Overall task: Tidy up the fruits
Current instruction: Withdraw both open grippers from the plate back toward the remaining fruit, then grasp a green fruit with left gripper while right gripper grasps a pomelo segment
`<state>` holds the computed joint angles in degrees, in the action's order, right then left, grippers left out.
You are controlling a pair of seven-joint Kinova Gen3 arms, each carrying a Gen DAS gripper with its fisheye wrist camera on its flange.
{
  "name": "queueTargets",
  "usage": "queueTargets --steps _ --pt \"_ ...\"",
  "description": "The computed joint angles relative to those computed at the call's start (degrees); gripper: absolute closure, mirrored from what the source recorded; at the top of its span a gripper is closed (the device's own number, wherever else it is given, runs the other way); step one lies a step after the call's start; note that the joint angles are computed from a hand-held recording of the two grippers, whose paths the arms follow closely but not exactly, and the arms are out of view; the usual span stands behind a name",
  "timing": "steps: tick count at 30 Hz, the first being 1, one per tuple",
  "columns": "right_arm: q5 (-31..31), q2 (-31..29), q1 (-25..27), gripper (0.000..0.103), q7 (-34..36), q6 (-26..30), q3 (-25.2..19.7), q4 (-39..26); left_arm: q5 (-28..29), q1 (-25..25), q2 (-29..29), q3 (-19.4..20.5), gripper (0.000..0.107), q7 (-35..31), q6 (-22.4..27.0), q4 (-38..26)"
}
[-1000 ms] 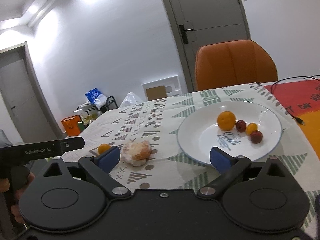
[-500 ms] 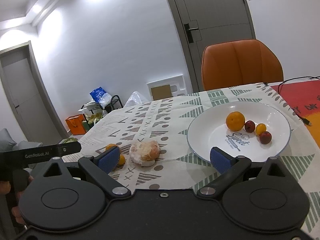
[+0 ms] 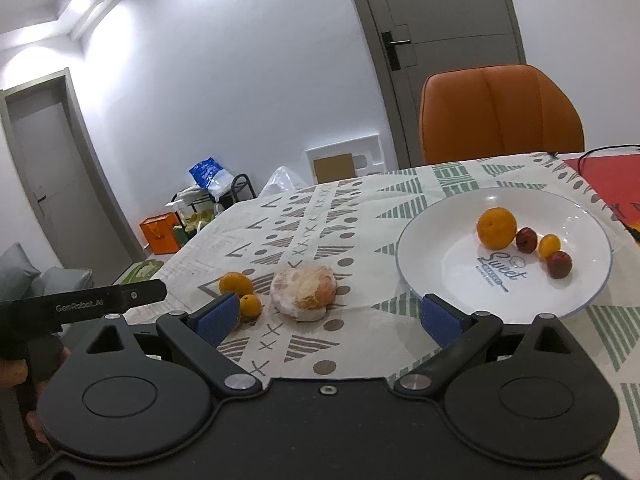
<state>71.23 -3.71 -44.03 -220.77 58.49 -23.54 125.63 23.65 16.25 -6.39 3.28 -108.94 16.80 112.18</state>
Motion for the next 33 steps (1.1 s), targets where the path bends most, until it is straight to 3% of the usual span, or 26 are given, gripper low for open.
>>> queueTargets --steps 13,21,26,30,33 --pt "0.87 0.73 2.24 0.007 3.28 -5.81 1.98 -0.25 4.64 0.25 2.77 0.29 0.022 -6.10 -0.35 -0.31" --pt "1.61 1.72 4.01 0.016 4.32 -10.17 3.62 -0.33 7.64 -1.16 4.83 1.79 0.044 -9.18 0.20 -1.27" --pt "2.40 2.36 5.40 0.029 4.97 -13.38 4.93 -0.54 8.74 -2.47 6.33 3.07 0.057 -10.32 0.11 -1.92" --pt "2.73 3.06 6.38 0.034 5.62 -15.53 5.80 -0.80 8.75 -3.52 7.54 4.04 0.068 -10.45 -0.08 -2.42" --pt "3.00 3.62 7.09 0.038 6.00 -17.02 6.49 -1.07 10.69 -4.74 8.26 4.76 0.069 -12.24 0.27 -2.81"
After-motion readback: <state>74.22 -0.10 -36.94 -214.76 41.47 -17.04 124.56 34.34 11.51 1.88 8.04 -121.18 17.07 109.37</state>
